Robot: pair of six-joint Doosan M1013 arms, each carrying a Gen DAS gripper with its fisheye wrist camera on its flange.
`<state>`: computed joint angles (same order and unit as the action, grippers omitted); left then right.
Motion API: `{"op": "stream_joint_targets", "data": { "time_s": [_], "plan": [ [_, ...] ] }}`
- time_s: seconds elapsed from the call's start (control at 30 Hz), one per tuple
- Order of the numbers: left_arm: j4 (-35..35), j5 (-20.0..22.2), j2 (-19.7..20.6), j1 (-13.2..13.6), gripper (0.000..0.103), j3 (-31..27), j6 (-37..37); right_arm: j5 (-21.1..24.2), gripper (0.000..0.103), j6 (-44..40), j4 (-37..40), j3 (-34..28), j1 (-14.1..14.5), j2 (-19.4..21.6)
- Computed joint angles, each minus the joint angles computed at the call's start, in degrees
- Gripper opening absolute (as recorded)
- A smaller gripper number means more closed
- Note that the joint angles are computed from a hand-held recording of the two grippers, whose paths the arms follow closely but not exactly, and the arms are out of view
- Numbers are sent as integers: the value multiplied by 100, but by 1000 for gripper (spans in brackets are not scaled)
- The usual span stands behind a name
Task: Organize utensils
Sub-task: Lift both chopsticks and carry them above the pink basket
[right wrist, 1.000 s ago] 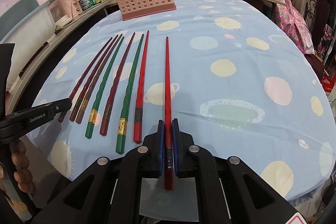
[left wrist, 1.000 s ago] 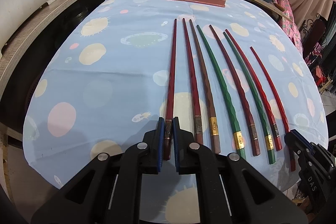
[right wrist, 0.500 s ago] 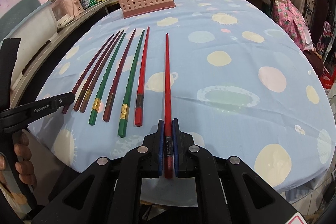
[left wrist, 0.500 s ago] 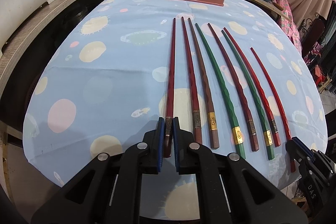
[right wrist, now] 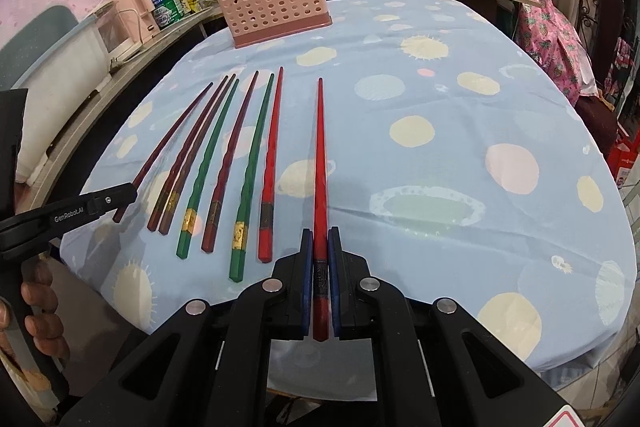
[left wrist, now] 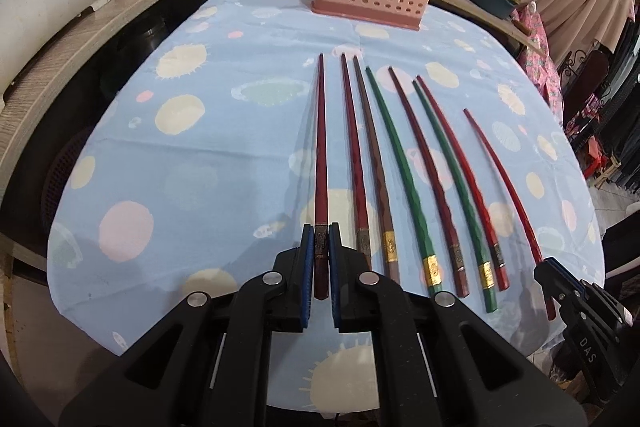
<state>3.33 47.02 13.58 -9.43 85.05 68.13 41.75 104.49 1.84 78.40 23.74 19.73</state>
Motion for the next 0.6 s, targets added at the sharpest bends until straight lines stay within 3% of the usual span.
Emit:
{"op": "stream_joint_targets", "data": {
  "time_s": [0.3, 0.6],
  "plan": [
    [223, -292, -75, 58, 7, -347, -133, -333, 7, -113, 82, -487, -117, 122],
    [535, -429, 197, 154, 7, -1128, -294, -591, 7, -284, 338, -1340, -274, 466]
  ]
}}
